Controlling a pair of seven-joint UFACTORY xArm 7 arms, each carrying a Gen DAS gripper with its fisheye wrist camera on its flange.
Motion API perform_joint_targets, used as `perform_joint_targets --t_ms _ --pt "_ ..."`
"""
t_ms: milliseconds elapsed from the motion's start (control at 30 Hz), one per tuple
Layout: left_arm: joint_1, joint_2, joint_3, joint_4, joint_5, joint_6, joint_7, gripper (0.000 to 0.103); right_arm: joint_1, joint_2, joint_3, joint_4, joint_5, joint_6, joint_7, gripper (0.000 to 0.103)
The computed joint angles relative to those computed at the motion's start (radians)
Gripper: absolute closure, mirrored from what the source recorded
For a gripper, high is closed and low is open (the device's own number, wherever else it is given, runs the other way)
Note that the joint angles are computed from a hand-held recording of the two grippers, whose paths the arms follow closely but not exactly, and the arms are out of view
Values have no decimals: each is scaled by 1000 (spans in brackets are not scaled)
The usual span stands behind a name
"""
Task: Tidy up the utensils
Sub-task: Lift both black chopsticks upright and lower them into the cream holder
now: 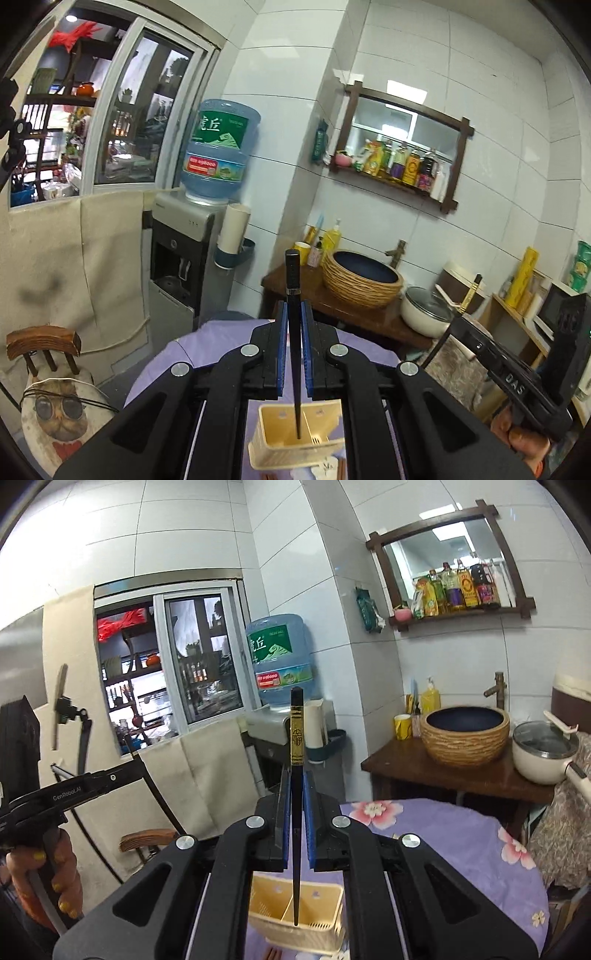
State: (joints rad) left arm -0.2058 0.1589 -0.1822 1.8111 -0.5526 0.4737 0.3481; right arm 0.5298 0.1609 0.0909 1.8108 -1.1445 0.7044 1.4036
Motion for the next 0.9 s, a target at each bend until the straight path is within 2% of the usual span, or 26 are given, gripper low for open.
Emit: perform_joint_targets --t_ms 100,233,400,600,733,900 --pt "-28 57 6 30 75 -22 -77 96 9 50 -18 33 -43 23 19 96" --pt "-42 101 3 14 140 -34 -137 96 11 93 -43 16 -5 15 37 96" --pt "-43 138 -7 -12 179 -10 -161 96 0 117 -64 -40 63 -30 45 96" --pt "-48 173 -8 -25 225 11 -179 96 -4 128 -78 -78 95 -64 54 96" --pt "-55 173 -3 -58 255 -22 -191 95 -1 144 -82 -77 122 -74 33 96" --pt "-49 172 -8 -58 266 -17 -196 95 7 138 -100 -99 102 -80 78 96"
